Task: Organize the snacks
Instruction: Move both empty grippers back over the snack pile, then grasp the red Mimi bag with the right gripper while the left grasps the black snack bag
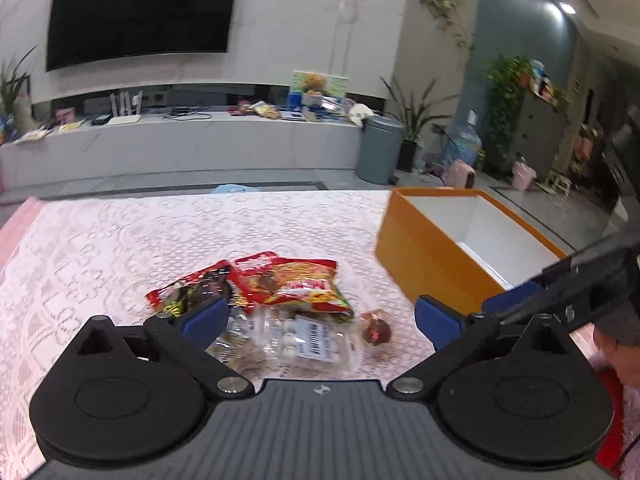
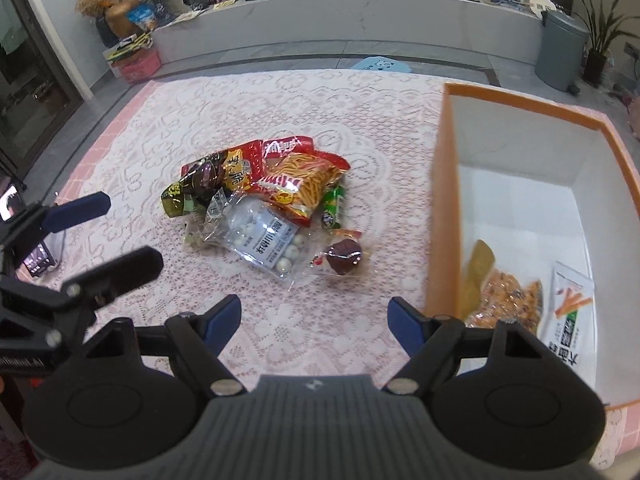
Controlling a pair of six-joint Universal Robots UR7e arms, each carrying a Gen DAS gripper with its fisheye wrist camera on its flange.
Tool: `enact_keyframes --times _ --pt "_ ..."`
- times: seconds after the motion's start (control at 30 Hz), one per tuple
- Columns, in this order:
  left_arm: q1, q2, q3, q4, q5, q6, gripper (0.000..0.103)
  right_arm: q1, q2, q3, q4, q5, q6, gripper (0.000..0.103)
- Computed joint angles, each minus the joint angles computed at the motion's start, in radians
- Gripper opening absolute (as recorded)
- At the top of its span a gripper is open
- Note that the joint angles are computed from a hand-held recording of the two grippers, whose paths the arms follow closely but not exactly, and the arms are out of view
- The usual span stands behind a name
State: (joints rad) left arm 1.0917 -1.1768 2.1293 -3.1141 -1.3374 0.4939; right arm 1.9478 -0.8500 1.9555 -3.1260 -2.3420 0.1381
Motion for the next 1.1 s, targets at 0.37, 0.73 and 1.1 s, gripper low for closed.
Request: enact_keyframes --times 0.37,0.73,1.1 --pt "0.062 0.016 -0.105 0.160 0.026 -0.107 0.103 -0.014 0.197 -0.101 -0.326 -0.057 -0.252 0.078" --pt "0.082 0.098 -0.191 0.223 0.055 -0.129 0.074 -0.069 0.304 -0.193 -0.490 -0.024 -0.396 0.078" --pt "0.074 0.205 -0.232 -0.011 0.140 0.004 0.096 -0.105 0.363 -0.300 -0.522 0.008 -0.483 0.083"
